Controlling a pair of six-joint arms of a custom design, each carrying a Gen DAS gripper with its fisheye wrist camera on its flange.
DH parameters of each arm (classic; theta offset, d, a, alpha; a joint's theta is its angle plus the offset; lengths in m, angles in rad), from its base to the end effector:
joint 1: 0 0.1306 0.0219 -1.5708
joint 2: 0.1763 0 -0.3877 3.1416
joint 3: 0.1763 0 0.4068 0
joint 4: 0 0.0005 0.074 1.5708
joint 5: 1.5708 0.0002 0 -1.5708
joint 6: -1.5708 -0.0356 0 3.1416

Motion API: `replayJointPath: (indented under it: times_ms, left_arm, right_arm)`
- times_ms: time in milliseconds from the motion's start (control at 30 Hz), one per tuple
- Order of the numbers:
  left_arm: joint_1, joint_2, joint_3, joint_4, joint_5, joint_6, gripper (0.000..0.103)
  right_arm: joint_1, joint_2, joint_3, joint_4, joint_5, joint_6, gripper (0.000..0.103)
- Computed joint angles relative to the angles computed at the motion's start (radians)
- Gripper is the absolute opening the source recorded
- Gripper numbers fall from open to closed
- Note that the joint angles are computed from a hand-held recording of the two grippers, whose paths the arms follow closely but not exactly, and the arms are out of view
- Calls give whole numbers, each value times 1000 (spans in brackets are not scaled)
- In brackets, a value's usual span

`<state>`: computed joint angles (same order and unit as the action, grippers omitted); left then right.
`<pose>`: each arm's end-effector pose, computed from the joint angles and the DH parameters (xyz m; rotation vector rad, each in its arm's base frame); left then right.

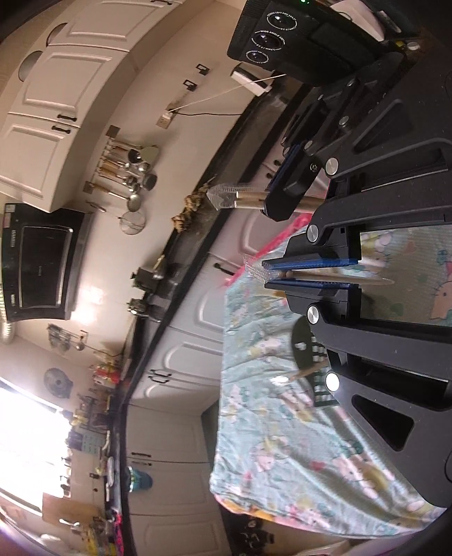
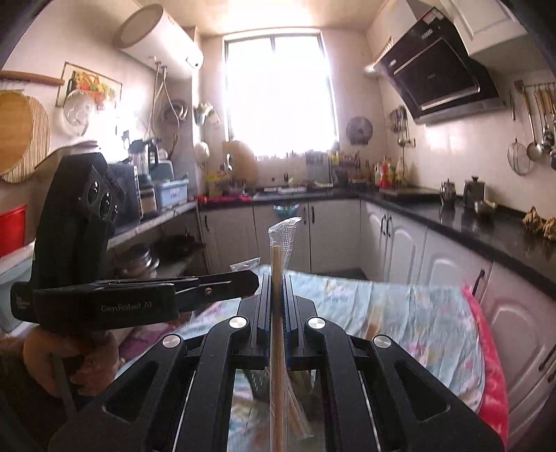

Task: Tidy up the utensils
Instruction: 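Lift both held chopsticks upright and carry them above the green caddy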

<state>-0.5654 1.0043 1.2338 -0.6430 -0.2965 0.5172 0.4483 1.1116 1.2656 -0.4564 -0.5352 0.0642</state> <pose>0.3172 -0.1896 0.5381 -0.1453 1.9831 -0.4128 0.3668 0.1960 0.5339 -0.8353 1.7064 0.7627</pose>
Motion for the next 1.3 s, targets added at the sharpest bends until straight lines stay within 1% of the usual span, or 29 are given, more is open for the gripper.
replayJointPath:
  times_ms: [300, 433, 600, 733, 867, 1000, 1167, 1300]
  left_arm:
    - [27, 17, 45, 28, -43, -48, 3]
    - [50, 18, 36, 41, -54, -47, 3]
    - [81, 17, 18, 51, -63, -34, 3]
    - [101, 20, 8, 49, -70, -31, 3]
    - [113, 22, -8, 54, -79, -28, 3]
    - [112, 26, -23, 63, -96, -27, 3]
    - [110, 28, -41, 79, -105, -23, 3]
    - [101, 31, -56, 97, -123, -31, 3]
  right_arm:
    - [-3, 48, 43, 156, -18, -56, 6]
    - [-4, 70, 44, 230, -6, -83, 6]
    - [-4, 97, 48, 295, 13, -108, 6]
    - [7, 117, 40, 363, 58, -111, 6]
    - [23, 135, 31, 412, 107, -103, 6]
    - [41, 160, 27, 449, 165, -89, 6]
    - [64, 186, 3, 510, 274, -78, 6]
    - [72, 195, -28, 566, 318, -79, 6]
